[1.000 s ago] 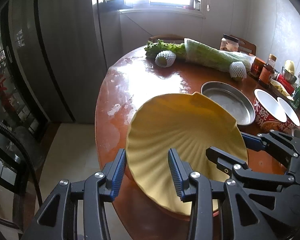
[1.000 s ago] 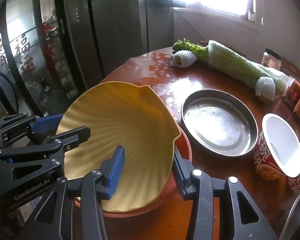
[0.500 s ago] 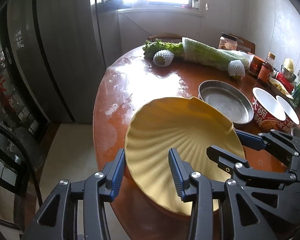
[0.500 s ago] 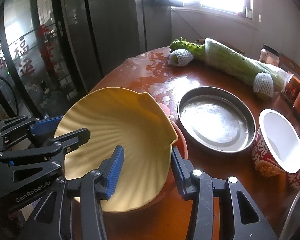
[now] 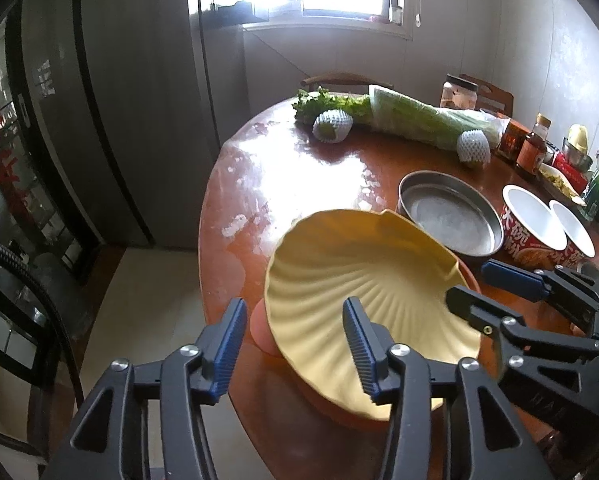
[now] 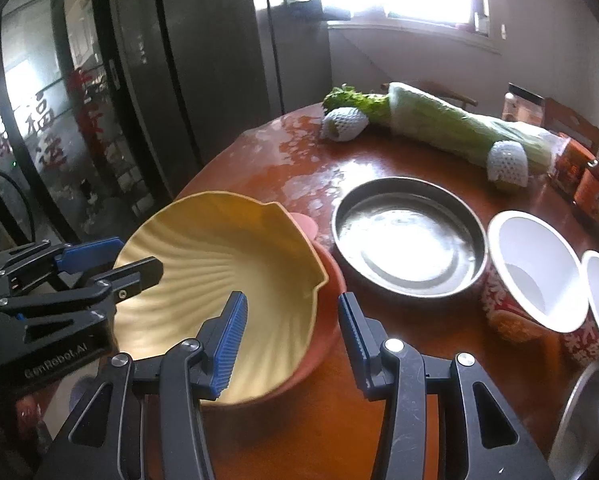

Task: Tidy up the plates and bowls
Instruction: 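Lower the yellow shell plate onto the orange plate and open the left gripper, then move the left gripper to the flat steel plate and grasp its rim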

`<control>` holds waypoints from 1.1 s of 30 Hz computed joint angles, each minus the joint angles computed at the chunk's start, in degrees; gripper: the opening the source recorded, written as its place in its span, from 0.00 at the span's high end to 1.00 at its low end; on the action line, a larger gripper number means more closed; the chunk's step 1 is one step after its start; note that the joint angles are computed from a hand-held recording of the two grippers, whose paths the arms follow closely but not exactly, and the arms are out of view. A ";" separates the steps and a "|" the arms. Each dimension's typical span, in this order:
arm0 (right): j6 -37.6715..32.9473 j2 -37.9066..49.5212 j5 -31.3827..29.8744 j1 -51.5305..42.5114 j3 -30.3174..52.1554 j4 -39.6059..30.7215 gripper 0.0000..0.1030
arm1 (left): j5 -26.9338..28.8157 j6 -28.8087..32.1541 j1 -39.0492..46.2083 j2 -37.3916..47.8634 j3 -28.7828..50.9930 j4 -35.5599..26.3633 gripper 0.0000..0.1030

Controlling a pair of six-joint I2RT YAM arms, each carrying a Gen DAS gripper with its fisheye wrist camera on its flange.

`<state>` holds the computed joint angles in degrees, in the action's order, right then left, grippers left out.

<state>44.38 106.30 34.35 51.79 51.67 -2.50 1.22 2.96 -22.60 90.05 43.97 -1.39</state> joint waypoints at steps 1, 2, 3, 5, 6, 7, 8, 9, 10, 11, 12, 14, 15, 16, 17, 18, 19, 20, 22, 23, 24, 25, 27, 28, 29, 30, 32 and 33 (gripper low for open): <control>0.53 -0.79 0.44 0.12 -0.66 -0.18 0.52 | -0.04 0.04 -0.07 -0.33 0.05 -0.07 0.50; 0.90 -1.42 0.74 0.19 -1.19 -0.26 0.52 | -0.11 0.00 -0.18 -0.82 0.00 -0.29 0.49; 1.56 -2.36 1.16 0.33 -2.08 -0.17 0.52 | -0.04 0.02 -0.30 -1.20 0.08 -0.55 0.49; 2.53 -3.57 1.70 0.56 -2.97 -0.58 0.52 | -0.21 0.23 -0.83 -1.78 0.49 -1.19 0.49; 3.14 -4.29 2.06 0.68 -3.53 -0.68 0.52 | -0.56 0.33 -1.33 -2.03 0.79 -1.56 0.49; 3.64 -4.99 2.28 0.75 -3.99 -0.87 0.52 | -0.84 0.33 -1.92 -2.19 1.20 -1.90 0.49; 4.12 -5.64 2.49 0.83 -4.49 -1.04 0.51 | -1.06 0.47 -2.50 -2.29 1.70 -2.35 0.49; 4.75 -6.29 2.84 0.93 -4.99 -1.22 0.51 | -1.41 0.55 -3.02 -2.37 2.09 -2.70 0.49; 5.40 -6.85 3.13 1.05 -5.41 -1.48 0.51 | -1.72 0.66 -3.71 -2.27 2.82 -3.20 0.49; 6.12 -7.48 3.29 1.15 -5.93 -1.75 0.51 | -1.88 0.75 -4.22 -2.12 3.41 -3.58 0.49; 6.76 -7.92 3.51 1.25 -6.27 -2.02 0.50 | -2.08 0.89 -4.98 -1.83 4.35 -4.17 0.49; 7.95 -9.18 3.76 1.24 -7.56 -1.93 0.50 | -2.14 0.94 -6.28 -1.16 5.80 -4.99 0.47; 8.75 -9.89 3.93 1.30 -8.30 -2.04 0.49 | -2.36 1.00 -6.81 -0.85 6.32 -5.24 0.46; 9.75 -10.66 4.22 1.36 -9.04 -2.32 0.49 | -2.65 1.14 -7.68 -0.48 7.04 -5.68 0.46; 10.45 -11.41 4.33 1.31 -9.75 -2.41 0.49 | -2.76 1.31 -8.28 0.07 7.74 -5.93 0.45; 11.16 -12.14 4.37 1.26 -10.47 -2.43 0.48 | -2.93 1.46 -8.92 0.69 8.58 -6.37 0.45; 12.00 -12.90 4.54 1.27 -11.19 -2.49 0.48 | -2.74 1.64 -9.47 1.41 9.55 -6.93 0.44; 12.47 -13.46 4.63 1.25 -11.69 -2.49 0.48 | -2.34 1.78 -9.92 2.30 10.62 -7.50 0.44; 13.78 -14.68 4.78 1.30 -12.92 -2.36 0.47 | -1.86 2.13 -10.69 4.26 13.12 -8.97 0.44; 14.31 -15.03 4.73 1.33 -13.29 -2.38 0.47 | -1.86 2.42 -11.19 5.45 14.68 -9.77 0.44; 14.76 -15.37 4.54 1.20 -13.76 -2.13 0.46 | -1.88 2.62 -11.42 6.10 15.56 -10.23 0.44; 14.88 -15.51 4.35 0.89 -14.17 -1.64 0.46 | -1.67 2.95 -11.72 7.27 17.11 -11.17 0.44; 15.48 -15.47 3.85 0.54 -14.64 -1.15 0.46 | -0.99 3.72 -12.06 9.53 20.17 -12.99 0.44; 15.96 -15.36 3.46 0.23 -14.85 -0.93 0.46 | -1.11 4.07 -12.28 10.51 21.28 -13.52 0.44; 16.01 -15.32 2.99 -0.11 -15.17 -0.26 0.46 | -1.61 4.40 -12.57 11.62 22.61 -14.08 0.44; 16.12 -15.21 2.51 -0.47 -15.53 0.58 0.46 | -1.96 4.72 -12.88 12.61 23.82 -14.58 0.44; 16.49 -14.64 1.68 -1.27 -15.80 1.67 0.46 | -1.68 5.41 -13.20 15.31 27.22 -16.33 0.44; 16.26 -14.48 1.26 -1.77 -16.03 2.47 0.46 | -1.48 5.54 -13.32 16.20 28.37 -16.88 0.44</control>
